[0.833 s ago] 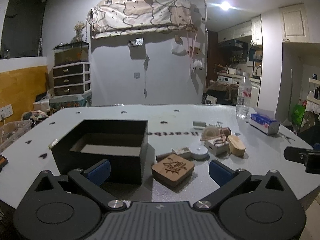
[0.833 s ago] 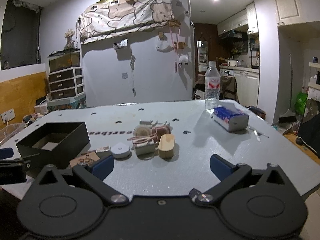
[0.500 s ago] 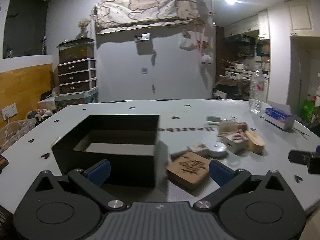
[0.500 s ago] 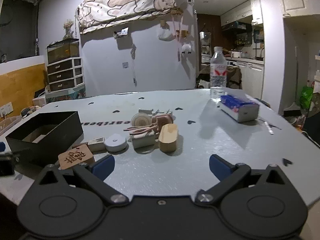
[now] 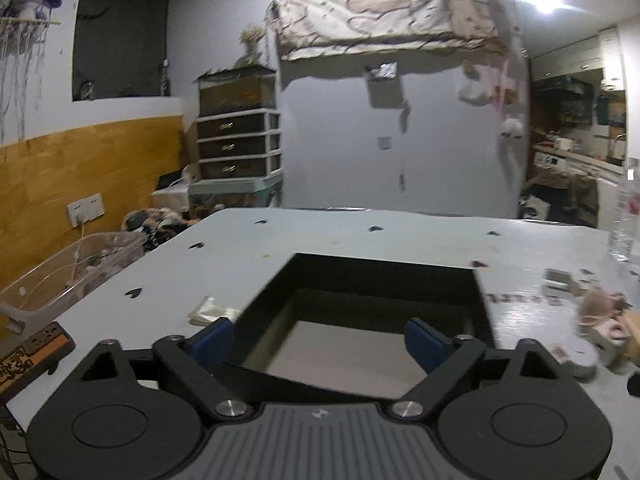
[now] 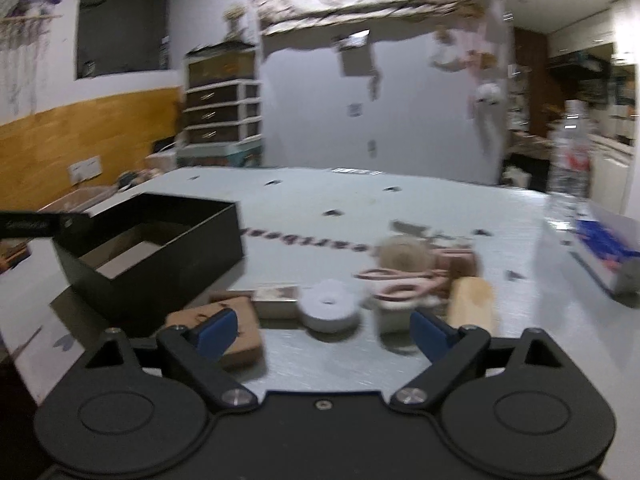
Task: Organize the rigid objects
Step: 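Grasp the square carved wooden block with the right gripper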
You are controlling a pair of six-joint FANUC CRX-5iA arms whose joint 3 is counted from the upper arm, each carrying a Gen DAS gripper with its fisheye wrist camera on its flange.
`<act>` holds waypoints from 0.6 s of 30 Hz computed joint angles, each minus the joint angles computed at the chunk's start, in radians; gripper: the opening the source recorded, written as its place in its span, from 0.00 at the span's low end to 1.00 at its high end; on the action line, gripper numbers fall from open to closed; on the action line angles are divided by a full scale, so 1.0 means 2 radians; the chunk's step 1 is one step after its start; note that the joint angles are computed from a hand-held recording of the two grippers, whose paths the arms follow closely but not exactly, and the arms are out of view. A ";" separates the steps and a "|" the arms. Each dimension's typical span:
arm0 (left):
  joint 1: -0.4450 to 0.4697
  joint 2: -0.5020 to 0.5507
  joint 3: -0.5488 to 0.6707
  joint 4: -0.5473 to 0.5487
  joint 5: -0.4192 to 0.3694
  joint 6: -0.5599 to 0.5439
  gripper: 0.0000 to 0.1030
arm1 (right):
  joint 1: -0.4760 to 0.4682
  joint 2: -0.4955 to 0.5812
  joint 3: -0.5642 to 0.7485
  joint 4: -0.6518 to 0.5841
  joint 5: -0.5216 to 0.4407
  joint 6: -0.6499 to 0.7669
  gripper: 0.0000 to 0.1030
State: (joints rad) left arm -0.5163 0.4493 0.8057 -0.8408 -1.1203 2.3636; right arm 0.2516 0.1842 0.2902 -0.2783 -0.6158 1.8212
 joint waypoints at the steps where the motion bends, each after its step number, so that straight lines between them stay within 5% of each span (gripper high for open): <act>1: 0.005 0.003 0.005 0.003 -0.004 -0.006 0.84 | -0.003 0.009 0.016 -0.020 -0.016 0.018 0.91; 15: 0.084 0.035 0.046 0.100 -0.030 -0.086 0.47 | -0.013 0.133 0.214 -0.121 -0.226 0.118 0.92; 18: 0.098 0.039 0.048 0.129 -0.033 -0.105 0.27 | -0.009 0.150 0.244 -0.115 -0.258 0.126 0.92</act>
State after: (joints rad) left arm -0.3205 0.5282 0.9026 -0.5823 -1.1870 2.1531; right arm 0.2337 0.4848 0.7781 -0.5089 -1.1317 2.0731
